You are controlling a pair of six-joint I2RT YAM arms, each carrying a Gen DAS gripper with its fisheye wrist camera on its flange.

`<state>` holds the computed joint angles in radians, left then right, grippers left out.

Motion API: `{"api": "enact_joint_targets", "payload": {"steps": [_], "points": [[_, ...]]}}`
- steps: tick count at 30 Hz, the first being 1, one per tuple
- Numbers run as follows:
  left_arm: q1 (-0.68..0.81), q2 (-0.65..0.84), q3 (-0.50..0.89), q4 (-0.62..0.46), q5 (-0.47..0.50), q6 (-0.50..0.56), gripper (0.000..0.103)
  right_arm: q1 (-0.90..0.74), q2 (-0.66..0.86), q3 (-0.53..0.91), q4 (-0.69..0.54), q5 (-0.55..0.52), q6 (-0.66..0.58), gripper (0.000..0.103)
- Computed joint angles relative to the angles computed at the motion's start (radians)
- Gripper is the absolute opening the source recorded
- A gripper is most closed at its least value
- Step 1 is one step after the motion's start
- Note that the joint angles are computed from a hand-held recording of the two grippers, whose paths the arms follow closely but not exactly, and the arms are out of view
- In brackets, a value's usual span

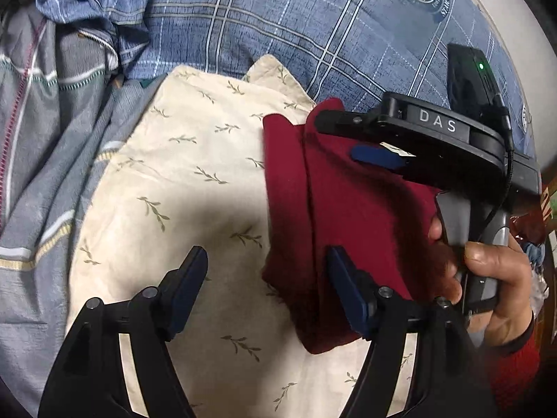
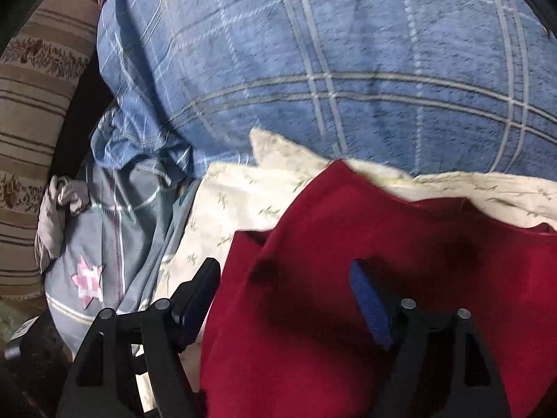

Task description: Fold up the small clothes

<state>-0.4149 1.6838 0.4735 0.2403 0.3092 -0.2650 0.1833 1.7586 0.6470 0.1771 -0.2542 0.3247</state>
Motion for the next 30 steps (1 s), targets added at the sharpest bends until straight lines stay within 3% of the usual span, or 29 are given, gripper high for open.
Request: {"api": "enact_joint_targets", "payload": {"steps": [7, 14, 20, 25, 27, 30], "points": [[-0.005, 0.029, 0.021, 0.004, -0.002, -0.011, 0.075, 0.070, 0.059, 0.088, -0.062, 0.075, 0.009, 0.082], [-0.001, 0.043, 0.036, -0.004, 0.000, -0.012, 0.076, 0.069, 0.060, 0.067, -0.040, 0.081, 0.006, 0.082], [0.007, 0.043, 0.037, -0.010, 0.011, -0.010, 0.076, 0.080, 0.058, 0.103, -0.103, 0.089, 0.007, 0.086], [0.046, 0.045, 0.037, -0.040, 0.135, 0.016, 0.076, 0.162, 0.151, 0.225, -0.215, 0.225, -0.030, 0.091], [0.049, 0.048, 0.038, -0.039, 0.143, 0.009, 0.077, 0.184, 0.202, 0.273, -0.241, 0.275, -0.042, 0.091], [0.059, 0.060, 0.044, -0.037, 0.152, -0.004, 0.085, 0.198, 0.227, 0.266, -0.199, 0.325, -0.066, 0.087]]}}
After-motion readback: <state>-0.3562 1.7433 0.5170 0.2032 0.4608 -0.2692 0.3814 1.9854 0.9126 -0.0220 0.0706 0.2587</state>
